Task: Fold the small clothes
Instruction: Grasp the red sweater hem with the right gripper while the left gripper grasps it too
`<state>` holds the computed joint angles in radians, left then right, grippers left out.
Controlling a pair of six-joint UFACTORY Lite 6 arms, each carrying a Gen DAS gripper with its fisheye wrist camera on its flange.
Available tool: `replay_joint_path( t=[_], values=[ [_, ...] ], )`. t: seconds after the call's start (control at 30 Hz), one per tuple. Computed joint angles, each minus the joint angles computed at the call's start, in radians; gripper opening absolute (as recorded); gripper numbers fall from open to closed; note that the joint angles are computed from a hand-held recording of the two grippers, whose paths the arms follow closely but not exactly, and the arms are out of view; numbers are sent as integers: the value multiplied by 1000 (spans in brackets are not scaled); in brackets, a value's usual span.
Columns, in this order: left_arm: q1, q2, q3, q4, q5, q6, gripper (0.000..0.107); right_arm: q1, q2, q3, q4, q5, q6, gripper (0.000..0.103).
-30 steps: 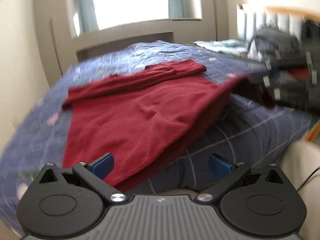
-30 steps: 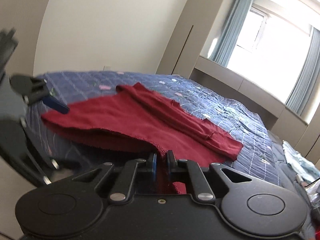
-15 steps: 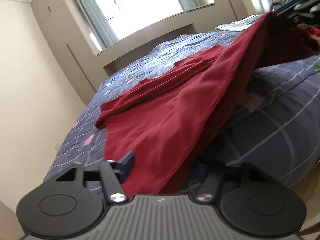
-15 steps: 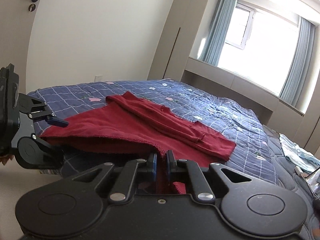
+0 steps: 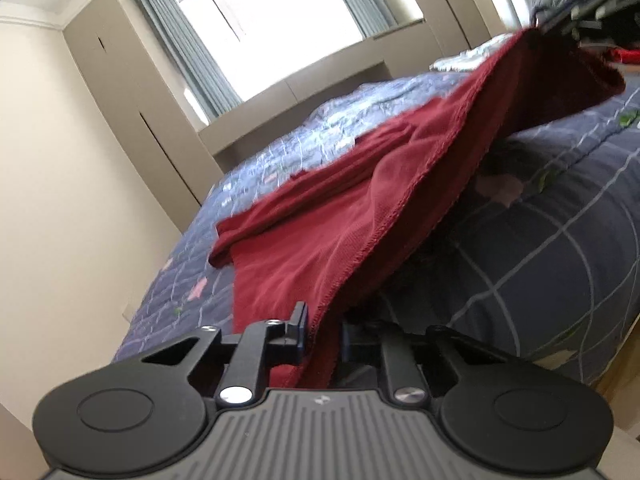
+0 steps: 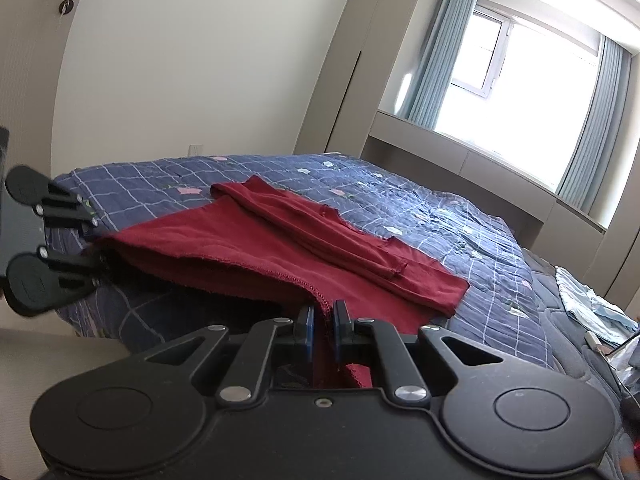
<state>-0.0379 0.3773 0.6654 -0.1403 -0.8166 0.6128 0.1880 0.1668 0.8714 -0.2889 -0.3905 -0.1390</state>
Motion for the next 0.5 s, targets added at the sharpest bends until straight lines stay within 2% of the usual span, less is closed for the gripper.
replay_joint_path(
  t=[0.2, 0.3, 0.4, 0.5],
  values=[
    [45, -42, -28, 78, -38, -35, 8, 7, -13, -50, 20, -21, -71, 8],
    [80, -75, -43, 159, -15, -34, 7, 17, -44, -93, 45, -18, -138, 7],
    [138, -131, -79, 308, 20, -58, 6, 9, -100, -148, -1, -1, -145, 7],
    [191, -206, -130, 445, 61, -76, 6, -15, -181, -207, -155, 41, -47, 7]
  ],
)
